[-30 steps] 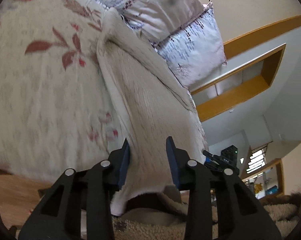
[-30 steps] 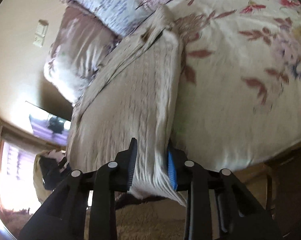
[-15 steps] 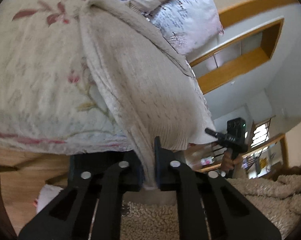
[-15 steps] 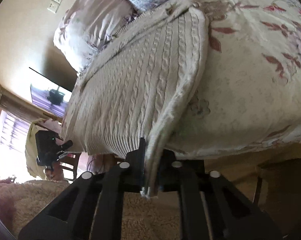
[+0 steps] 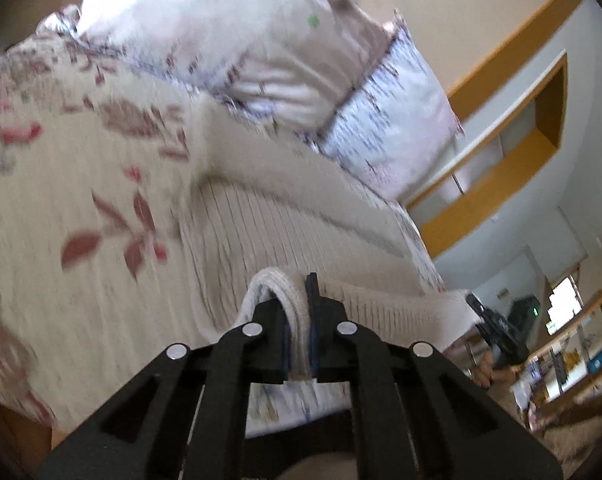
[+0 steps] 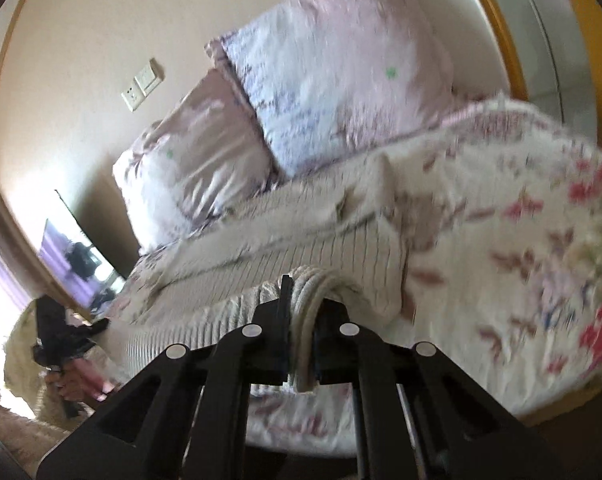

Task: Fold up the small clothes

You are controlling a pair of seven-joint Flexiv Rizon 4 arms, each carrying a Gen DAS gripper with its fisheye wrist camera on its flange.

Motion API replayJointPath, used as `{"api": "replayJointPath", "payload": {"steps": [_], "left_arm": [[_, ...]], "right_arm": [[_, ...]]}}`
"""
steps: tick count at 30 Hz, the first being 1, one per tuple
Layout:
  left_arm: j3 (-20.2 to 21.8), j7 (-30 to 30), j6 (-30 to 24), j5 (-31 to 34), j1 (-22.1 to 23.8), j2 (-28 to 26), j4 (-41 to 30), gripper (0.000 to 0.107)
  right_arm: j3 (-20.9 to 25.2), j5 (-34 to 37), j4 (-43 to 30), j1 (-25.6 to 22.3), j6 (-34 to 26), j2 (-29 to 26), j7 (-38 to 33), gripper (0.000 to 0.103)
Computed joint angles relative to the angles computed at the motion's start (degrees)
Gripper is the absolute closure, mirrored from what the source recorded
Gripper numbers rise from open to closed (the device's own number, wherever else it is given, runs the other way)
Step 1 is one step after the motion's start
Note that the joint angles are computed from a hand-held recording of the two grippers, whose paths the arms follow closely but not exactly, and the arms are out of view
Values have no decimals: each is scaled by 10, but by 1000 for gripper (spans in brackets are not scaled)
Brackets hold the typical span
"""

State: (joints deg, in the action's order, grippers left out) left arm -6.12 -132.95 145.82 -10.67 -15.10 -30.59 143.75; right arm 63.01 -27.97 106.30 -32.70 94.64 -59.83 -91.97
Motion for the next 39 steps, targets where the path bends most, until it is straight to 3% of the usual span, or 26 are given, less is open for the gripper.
{"api": "replayJointPath", "payload": {"steps": [7,13,19,25,31,34,36,38,39], "left_arm": [[20,49,-75,-39,15,38,-41,100],[33,99,-120,-60,25,50,-84,101],[45,156,-167,-88,37,36,-146,101],[20,135,-218,-71,104,-23,-225,100],[-36,76,-290,-29,185,-76,-265,100],[-57,56,-287,3,214,-82,-266,99],[-80,38,-278,32,241,-89,-270,89],[-100,16,-259,59,265,-98,-275,73],[-97,7,-249,62,264,-101,-278,67]], "right_arm": [[-94,-7,-48,100,75,41,50,95],[-158,-25,-111,171,75,52,108,95],[-188,-42,-194,226,53,32,132,95],[-211,-2,-335,305,-33,-23,133,95],[-216,55,-507,366,-243,-101,156,95],[-202,88,-544,371,-282,-114,148,93],[-180,116,-584,374,-319,-129,142,88],[-153,146,-633,381,-356,-150,134,70],[-144,158,-649,384,-362,-157,127,67]]}}
